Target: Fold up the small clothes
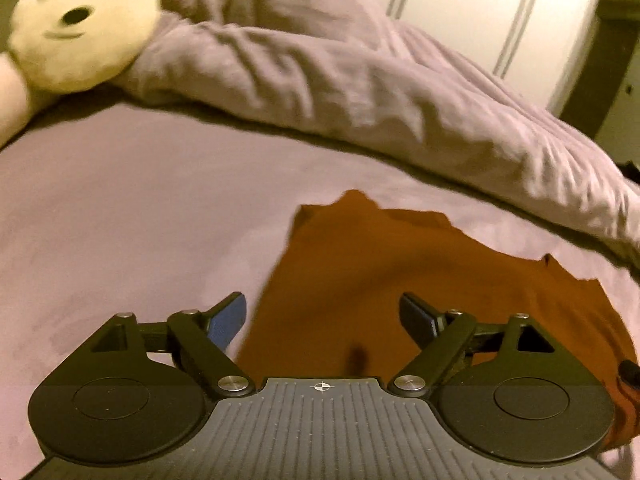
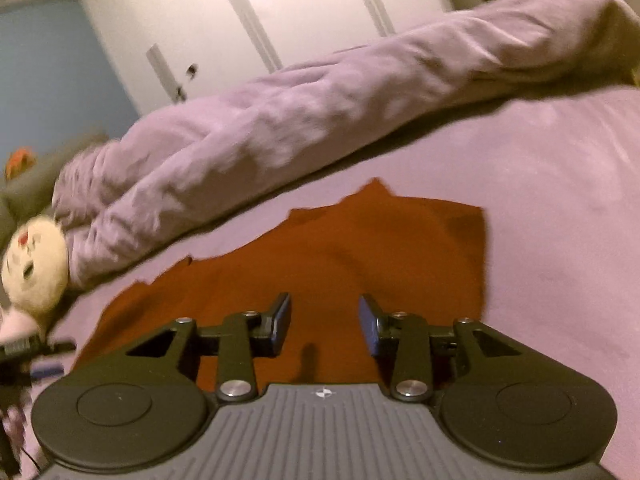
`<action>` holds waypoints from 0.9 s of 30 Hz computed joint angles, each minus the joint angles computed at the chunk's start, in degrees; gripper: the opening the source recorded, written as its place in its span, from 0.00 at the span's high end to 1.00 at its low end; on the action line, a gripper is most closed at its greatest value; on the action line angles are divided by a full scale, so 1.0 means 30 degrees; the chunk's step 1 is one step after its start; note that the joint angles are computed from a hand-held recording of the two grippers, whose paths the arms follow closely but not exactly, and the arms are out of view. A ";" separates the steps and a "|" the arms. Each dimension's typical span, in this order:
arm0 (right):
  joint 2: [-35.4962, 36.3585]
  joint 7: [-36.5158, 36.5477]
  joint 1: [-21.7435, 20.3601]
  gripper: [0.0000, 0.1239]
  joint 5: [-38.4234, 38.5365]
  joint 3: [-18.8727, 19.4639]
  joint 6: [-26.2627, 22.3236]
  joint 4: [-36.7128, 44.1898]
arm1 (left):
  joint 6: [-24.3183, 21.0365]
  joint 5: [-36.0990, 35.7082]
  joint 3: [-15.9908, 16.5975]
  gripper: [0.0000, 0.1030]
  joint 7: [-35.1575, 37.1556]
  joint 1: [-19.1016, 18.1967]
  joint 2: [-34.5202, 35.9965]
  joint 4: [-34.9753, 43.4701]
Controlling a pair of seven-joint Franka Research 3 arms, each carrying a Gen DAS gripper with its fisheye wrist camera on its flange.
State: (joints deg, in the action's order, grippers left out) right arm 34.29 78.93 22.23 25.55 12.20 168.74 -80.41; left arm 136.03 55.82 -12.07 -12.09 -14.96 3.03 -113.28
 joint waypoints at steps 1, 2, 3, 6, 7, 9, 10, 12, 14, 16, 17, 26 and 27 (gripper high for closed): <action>0.0279 0.0192 0.0605 0.71 -0.0736 -0.0618 -0.0258 0.0526 | -0.0396 -0.0073 -0.0035 0.14 0.0521 -0.0047 0.0598 0.0715; 0.0377 0.0274 0.1058 0.71 -0.1397 -0.1129 -0.0256 0.0676 | -0.0835 -0.0281 -0.0013 0.14 0.1265 -0.0119 0.1235 0.1473; 0.0593 0.0610 0.1666 0.71 -0.2215 -0.1870 -0.0342 0.1010 | -0.1404 -0.0646 0.0038 0.14 0.2003 -0.0226 0.1727 0.2095; 0.1512 0.2605 0.3852 0.69 -0.5348 -0.4897 -0.0911 0.2288 | -0.2908 -0.2046 0.0333 0.14 0.3657 -0.0429 0.2867 0.3481; 0.1798 0.3179 0.4448 0.67 -0.6444 -0.5830 -0.1166 0.2618 | -0.3270 -0.2647 0.0433 0.14 0.4059 -0.0444 0.3119 0.3783; 0.2077 0.3162 0.4578 0.62 -0.7717 -0.6160 -0.0968 0.2703 | -0.3753 -0.3550 0.0632 0.10 0.4285 -0.0488 0.3434 0.4071; 0.2118 0.3134 0.4485 0.58 -0.8124 -0.6103 -0.0839 0.2673 | -0.3586 -0.3724 0.0734 0.08 0.4202 -0.0479 0.3361 0.3861; 0.2255 0.3199 0.4242 0.51 -0.8584 -0.5954 -0.0962 0.2866 | -0.3571 -0.3720 0.0887 0.05 0.4108 -0.0539 0.3399 0.3728; 0.2412 0.3291 0.3772 0.46 -0.8479 -0.5459 -0.1219 0.3167 | -0.3709 -0.3594 0.0938 0.04 0.4603 -0.0604 0.3510 0.3784; 0.2411 0.3124 0.3340 0.42 -0.8326 -0.4953 -0.1239 0.3154 | -0.3901 -0.3610 0.0941 0.03 0.5074 -0.0671 0.3516 0.3844; 0.2336 0.2970 0.3144 0.41 -0.8208 -0.4686 -0.1275 0.3079 | -0.3752 -0.3867 0.0920 0.03 0.5233 -0.0607 0.3324 0.3660; -0.2333 0.6667 0.5331 0.41 -1.0537 -0.7537 0.1871 -0.3946 | 0.1231 -0.5474 0.0219 0.16 0.3464 0.0276 -0.2170 -0.3068; -0.2939 0.7095 0.5581 0.41 -1.0679 -0.7823 0.2444 -0.4931 | 0.2224 -0.5680 0.0136 0.19 0.2830 0.0466 -0.2883 -0.4001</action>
State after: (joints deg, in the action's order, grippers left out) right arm 25.47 100.21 38.97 -6.49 -11.27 176.07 -95.20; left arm 142.70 38.78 -11.66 -3.60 -13.56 -5.62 -125.28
